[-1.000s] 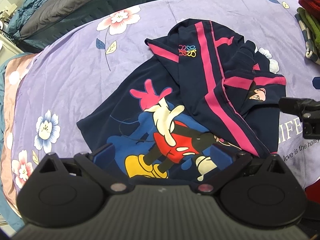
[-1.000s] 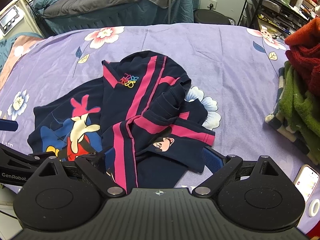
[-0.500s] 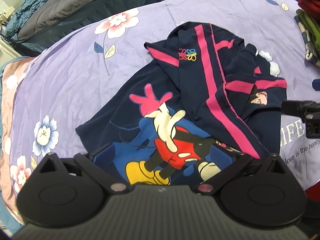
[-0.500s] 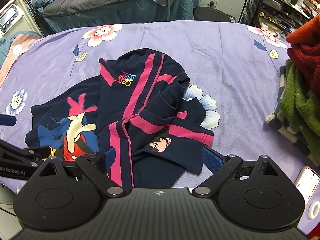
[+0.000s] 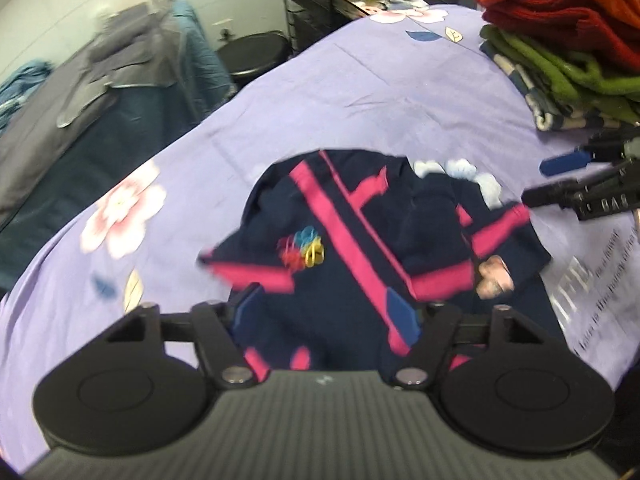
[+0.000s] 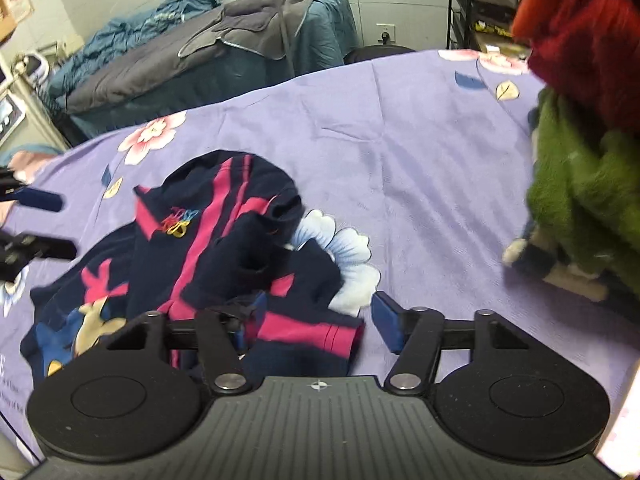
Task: Fold small clothes
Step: 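Grasp the navy shirt with the left gripper while the right gripper grasps it too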
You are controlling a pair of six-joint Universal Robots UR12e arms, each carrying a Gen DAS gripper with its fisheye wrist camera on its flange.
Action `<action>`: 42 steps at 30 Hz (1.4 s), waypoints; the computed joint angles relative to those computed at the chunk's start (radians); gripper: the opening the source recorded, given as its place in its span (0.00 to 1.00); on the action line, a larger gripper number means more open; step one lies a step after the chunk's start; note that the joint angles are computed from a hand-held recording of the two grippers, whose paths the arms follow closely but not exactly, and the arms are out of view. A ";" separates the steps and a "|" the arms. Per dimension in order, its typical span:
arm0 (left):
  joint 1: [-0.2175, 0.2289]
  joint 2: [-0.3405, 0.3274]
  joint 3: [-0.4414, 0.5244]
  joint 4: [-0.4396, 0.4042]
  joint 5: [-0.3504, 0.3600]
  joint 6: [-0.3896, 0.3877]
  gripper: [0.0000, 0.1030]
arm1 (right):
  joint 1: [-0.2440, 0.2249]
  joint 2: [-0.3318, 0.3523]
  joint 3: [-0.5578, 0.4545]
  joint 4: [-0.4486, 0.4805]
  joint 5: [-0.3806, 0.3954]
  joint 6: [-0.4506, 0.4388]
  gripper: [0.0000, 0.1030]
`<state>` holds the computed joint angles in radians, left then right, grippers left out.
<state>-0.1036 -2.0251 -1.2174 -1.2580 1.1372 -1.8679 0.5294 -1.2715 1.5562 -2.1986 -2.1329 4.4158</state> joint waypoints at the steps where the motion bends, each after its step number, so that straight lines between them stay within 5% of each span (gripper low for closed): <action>1: -0.013 -0.027 0.032 -0.022 0.003 -0.014 0.45 | -0.009 -0.001 0.016 -0.028 0.006 -0.003 0.90; 5: -0.058 -0.126 0.148 -0.089 -0.051 -0.033 0.41 | -0.034 0.000 0.062 -0.126 0.023 -0.047 0.74; 10: -0.103 -0.237 0.293 -0.218 -0.129 0.149 0.46 | -0.069 -0.009 0.118 -0.240 0.100 -0.100 0.72; 14: -0.142 -0.335 0.456 -0.401 -0.069 0.342 0.46 | -0.083 -0.018 0.159 -0.332 0.149 -0.150 0.72; 18: -0.163 -0.354 0.483 -0.445 -0.026 0.579 0.46 | -0.095 -0.024 0.186 -0.402 0.185 -0.202 0.72; 20: -0.175 -0.384 0.548 -0.548 0.019 0.710 0.46 | -0.102 -0.026 0.194 -0.426 0.205 -0.228 0.73; 25: -0.200 -0.374 0.500 -0.498 0.155 0.820 0.45 | -0.112 -0.030 0.204 -0.451 0.245 -0.277 0.73; 28: -0.193 -0.359 0.467 -0.482 0.143 0.835 0.36 | -0.113 -0.029 0.205 -0.461 0.256 -0.282 0.70; 29: -0.189 -0.350 0.451 -0.470 0.138 0.840 0.32 | -0.114 -0.027 0.204 -0.469 0.265 -0.285 0.56; 32: -0.177 -0.312 0.382 -0.412 0.139 0.845 0.08 | -0.109 -0.018 0.190 -0.457 0.275 -0.290 0.37; 35: -0.153 -0.267 0.307 -0.354 0.101 0.782 0.04 | -0.093 -0.019 0.181 -0.438 0.236 -0.242 0.21; 42: -0.032 -0.211 0.312 -0.423 -0.197 0.509 0.04 | -0.036 -0.048 0.134 -0.435 0.076 -0.228 0.12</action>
<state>-0.1354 -2.2363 -0.9055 -1.6808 0.9401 -1.3589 0.4936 -1.3194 1.6905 -2.6339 -2.0568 4.1878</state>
